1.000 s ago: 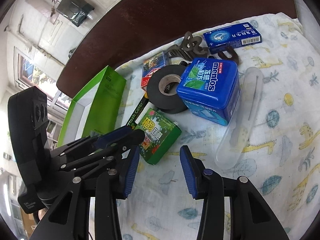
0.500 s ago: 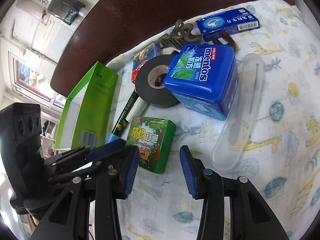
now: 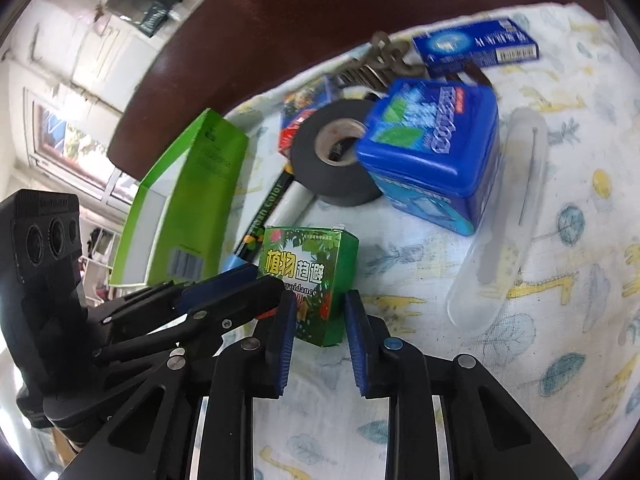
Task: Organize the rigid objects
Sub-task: 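Carry the green box into the green tray box and open both grippers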
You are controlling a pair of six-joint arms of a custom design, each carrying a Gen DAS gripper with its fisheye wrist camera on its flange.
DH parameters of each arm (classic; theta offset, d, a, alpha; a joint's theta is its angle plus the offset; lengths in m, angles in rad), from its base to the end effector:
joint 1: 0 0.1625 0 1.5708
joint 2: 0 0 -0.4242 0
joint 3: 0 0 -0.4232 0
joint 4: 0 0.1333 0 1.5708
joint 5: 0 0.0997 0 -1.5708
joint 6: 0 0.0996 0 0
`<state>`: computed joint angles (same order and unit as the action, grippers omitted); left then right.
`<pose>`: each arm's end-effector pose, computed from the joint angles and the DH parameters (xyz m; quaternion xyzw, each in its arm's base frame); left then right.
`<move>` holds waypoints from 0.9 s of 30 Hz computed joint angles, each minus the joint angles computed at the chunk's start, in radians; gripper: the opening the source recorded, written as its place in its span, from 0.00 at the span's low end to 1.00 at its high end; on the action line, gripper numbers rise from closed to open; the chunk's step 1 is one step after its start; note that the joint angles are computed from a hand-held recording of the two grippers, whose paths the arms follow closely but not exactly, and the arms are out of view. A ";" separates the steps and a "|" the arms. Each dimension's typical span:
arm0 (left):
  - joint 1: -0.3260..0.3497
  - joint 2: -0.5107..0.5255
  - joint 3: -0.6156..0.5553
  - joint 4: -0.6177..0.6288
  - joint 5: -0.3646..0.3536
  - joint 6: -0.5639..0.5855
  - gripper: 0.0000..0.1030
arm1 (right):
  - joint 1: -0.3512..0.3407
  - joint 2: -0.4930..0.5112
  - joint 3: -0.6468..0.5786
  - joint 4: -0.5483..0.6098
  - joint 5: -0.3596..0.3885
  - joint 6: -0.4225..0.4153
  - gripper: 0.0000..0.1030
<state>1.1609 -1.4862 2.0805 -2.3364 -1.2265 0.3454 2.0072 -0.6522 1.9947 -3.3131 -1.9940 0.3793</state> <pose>-0.0464 -0.5257 0.2728 0.3483 0.9178 -0.0897 0.1679 0.3205 -0.4685 -0.0371 -0.0143 -0.9590 0.2599 0.1120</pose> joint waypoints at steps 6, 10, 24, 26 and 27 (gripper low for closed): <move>-0.026 -0.114 0.001 -0.074 0.026 0.052 0.20 | 0.082 -0.002 -0.066 0.002 -0.015 -0.081 0.27; 0.008 -0.155 -0.030 -0.130 0.076 0.070 0.20 | 0.119 0.057 -0.204 0.065 0.031 -0.175 0.27; 0.183 -0.043 -0.166 -0.112 0.162 -0.019 0.19 | 0.113 0.325 -0.618 0.400 0.150 -0.228 0.27; 0.162 -0.050 -0.140 -0.145 0.205 -0.008 0.19 | 0.113 0.325 -0.617 0.417 0.134 -0.225 0.27; 0.156 -0.051 -0.133 -0.158 0.209 0.001 0.20 | 0.112 0.315 -0.603 0.413 0.133 -0.224 0.27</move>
